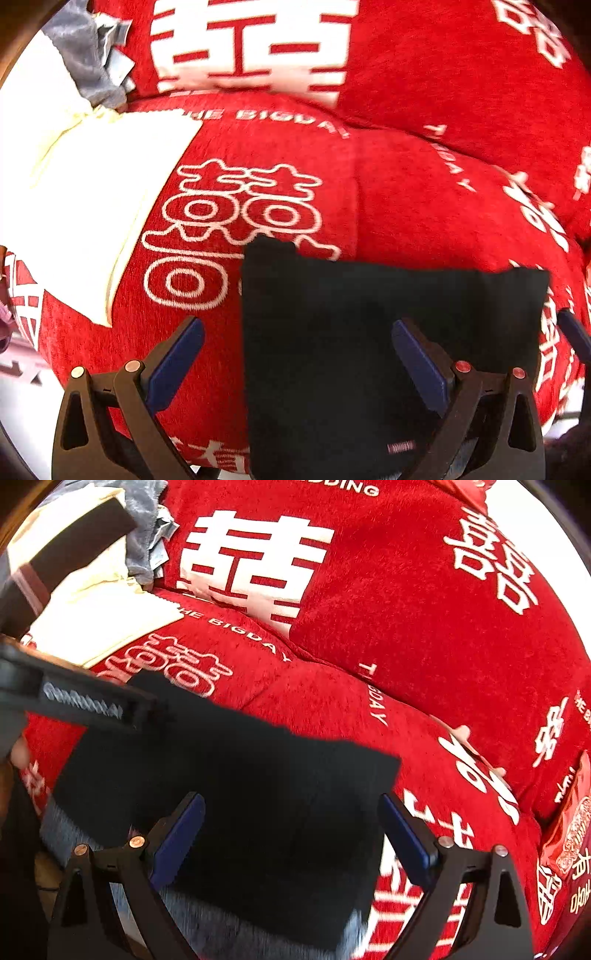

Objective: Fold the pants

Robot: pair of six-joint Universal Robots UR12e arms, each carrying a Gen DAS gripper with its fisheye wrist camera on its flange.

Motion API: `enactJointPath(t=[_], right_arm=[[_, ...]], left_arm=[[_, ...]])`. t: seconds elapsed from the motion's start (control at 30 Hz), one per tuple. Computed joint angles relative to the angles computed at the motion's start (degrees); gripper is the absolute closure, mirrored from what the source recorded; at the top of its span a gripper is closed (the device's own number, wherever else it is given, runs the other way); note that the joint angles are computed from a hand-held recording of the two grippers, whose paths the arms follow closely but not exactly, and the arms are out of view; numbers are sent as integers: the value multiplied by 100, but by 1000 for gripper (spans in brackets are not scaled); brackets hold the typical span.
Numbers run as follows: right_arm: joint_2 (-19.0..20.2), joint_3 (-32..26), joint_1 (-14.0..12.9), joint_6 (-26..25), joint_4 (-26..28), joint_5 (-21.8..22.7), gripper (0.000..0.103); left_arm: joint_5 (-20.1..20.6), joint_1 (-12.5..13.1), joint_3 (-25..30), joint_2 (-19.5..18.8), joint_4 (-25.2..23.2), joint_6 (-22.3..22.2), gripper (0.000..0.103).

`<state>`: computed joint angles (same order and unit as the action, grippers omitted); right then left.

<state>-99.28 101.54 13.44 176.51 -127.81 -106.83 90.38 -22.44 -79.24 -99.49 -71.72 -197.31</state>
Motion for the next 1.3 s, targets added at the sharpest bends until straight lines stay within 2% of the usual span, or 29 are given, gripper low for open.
enactJointPath(t=[0.13, 0.23, 0.43, 0.57, 0.73, 0.83, 1.0, 1.1, 1.3], right_arm=[[211, -212, -186, 113, 43, 370, 7], [361, -345, -419, 358, 473, 815, 7], [338, -169, -736, 583, 658, 1427, 4], [337, -124, -765, 530, 640, 1498, 2], [409, -288, -747, 507, 903, 1433, 1], [360, -323, -699, 537, 770, 1317, 1], [394, -382, -614, 626, 528, 1195, 1], [463, -411, -590, 652, 648, 1206, 1], [299, -268, -562, 775, 957, 1184, 1]], left_arm=[[83, 35, 119, -162, -299, -118, 1], [68, 41, 126, -231, -426, -115, 1], [28, 36, 92, -258, -437, -57, 1], [364, -83, 125, -309, -353, 121, 0], [432, -76, 203, -272, -296, 188, 0], [629, -72, 161, -191, 11, 131, 0], [965, -3, 215, -224, -77, -192, 0], [935, 53, 213, -262, -378, -204, 0], [894, 35, -45, -83, -275, -57, 0]])
